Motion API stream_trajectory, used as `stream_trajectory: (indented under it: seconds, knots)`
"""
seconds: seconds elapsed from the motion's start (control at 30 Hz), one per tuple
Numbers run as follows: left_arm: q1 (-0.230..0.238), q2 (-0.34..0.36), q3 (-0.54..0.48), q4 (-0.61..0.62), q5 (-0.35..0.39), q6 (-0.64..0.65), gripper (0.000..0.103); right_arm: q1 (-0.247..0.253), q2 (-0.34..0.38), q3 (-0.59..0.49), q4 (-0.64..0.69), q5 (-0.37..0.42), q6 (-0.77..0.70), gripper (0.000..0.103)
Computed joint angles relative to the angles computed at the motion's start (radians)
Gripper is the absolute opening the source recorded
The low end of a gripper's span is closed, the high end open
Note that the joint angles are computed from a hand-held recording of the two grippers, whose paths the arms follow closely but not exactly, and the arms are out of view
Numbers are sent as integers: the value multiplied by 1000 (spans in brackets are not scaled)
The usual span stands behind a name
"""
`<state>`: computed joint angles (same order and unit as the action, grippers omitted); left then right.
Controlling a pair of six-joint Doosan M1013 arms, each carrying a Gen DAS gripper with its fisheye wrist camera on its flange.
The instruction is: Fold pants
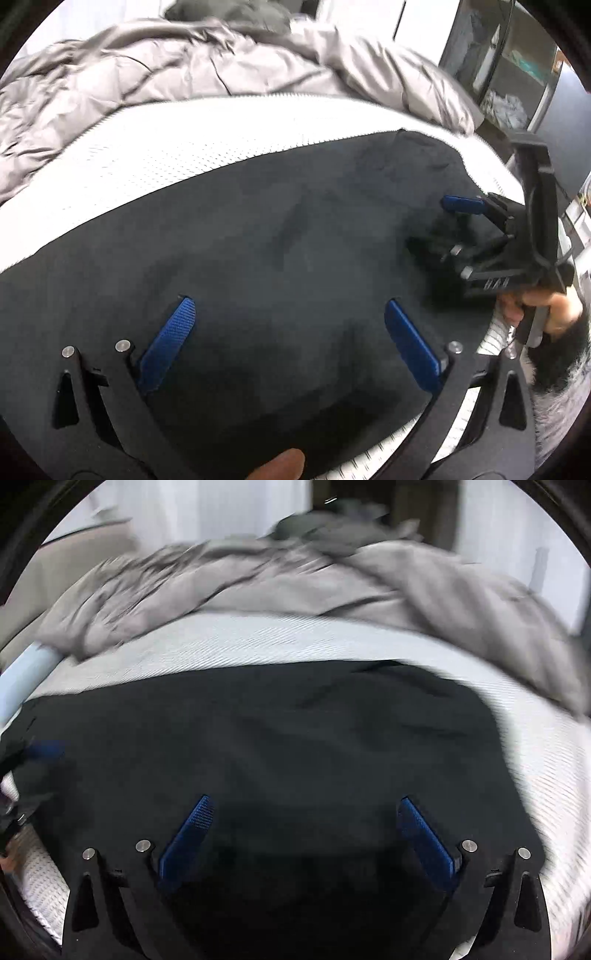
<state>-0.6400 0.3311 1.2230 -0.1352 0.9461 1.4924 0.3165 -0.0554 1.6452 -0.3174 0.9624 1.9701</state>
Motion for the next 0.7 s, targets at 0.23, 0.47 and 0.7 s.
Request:
stream_trajectory:
  seconds: [0.23, 0.47, 0.7]
  knots:
    - [63, 35, -7, -14, 43, -22, 102, -36, 10, 8, -229, 142, 166, 100]
    - [54, 31, -9, 87, 52, -88, 102, -93, -22, 40, -301, 154, 296, 102]
    - [22, 28, -33, 79, 31, -70, 102, 6, -10, -21, -259, 75, 228, 102]
